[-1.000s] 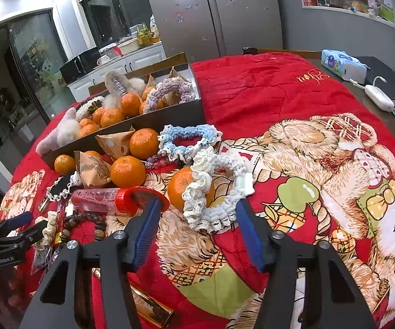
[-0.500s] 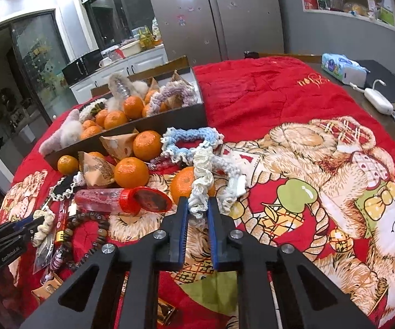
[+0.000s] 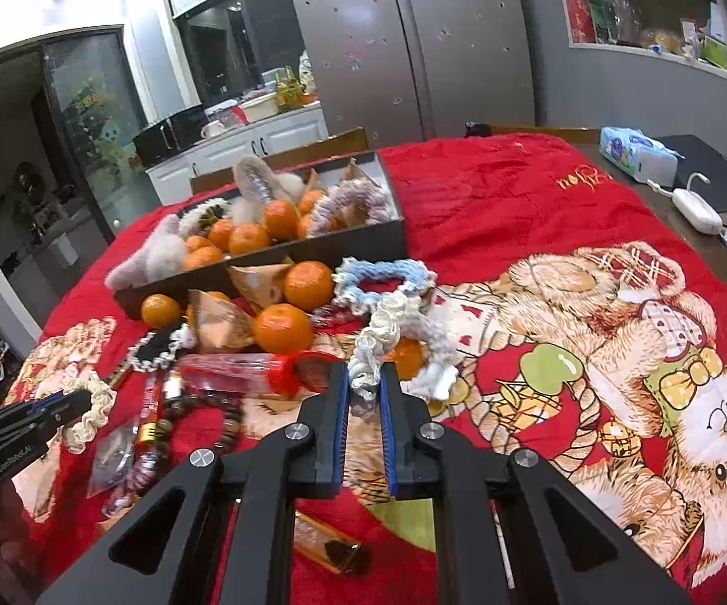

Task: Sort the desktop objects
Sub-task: 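Carry both scrunchies up and over into the dark tray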

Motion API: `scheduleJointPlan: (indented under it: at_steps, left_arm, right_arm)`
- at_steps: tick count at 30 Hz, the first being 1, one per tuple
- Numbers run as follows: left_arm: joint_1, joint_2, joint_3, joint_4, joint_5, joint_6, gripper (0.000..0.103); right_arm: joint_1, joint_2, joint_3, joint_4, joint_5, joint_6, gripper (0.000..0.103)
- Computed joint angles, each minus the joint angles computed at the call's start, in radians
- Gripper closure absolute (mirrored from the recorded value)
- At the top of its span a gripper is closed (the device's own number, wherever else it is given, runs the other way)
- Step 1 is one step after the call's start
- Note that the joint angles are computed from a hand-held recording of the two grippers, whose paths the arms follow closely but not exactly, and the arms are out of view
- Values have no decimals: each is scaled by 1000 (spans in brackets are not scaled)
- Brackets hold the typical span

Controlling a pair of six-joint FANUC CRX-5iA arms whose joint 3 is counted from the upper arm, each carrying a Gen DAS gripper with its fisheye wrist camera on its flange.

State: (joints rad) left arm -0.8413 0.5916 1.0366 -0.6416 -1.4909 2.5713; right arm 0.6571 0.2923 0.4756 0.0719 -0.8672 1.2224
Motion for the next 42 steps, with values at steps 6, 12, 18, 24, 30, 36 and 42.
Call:
scheduleJointPlan:
  at_steps: [6,12,18,24,30,36,42]
  left_arm:
    - [-28,-16,-5,-15,11,7,89]
    - [-49,-9,8,-23,21,2,89]
    - [-64,-30,-14,-39,30,12,88]
    - [-56,-40,-8,-39,36,-21,88]
    - [-22,-34,24,-18,45,-52,88]
    - [24,7,125,13,50,-155,88]
    - [90,116,327,63,37,-269,88]
  right_arm:
    - [18,-22,-6,-56,2,24,91]
    - [51,-39,-8,-117,1,78,91]
    - [72,-52,-12,-149,-5,106,91]
    - [79,-45,15,-187,-24,133,91]
    - [74,-4,100,-245,-57,155,91]
    - [63,69,255,-278,-131,200,91]
    - [34,211,520,-290,-245,229,91]
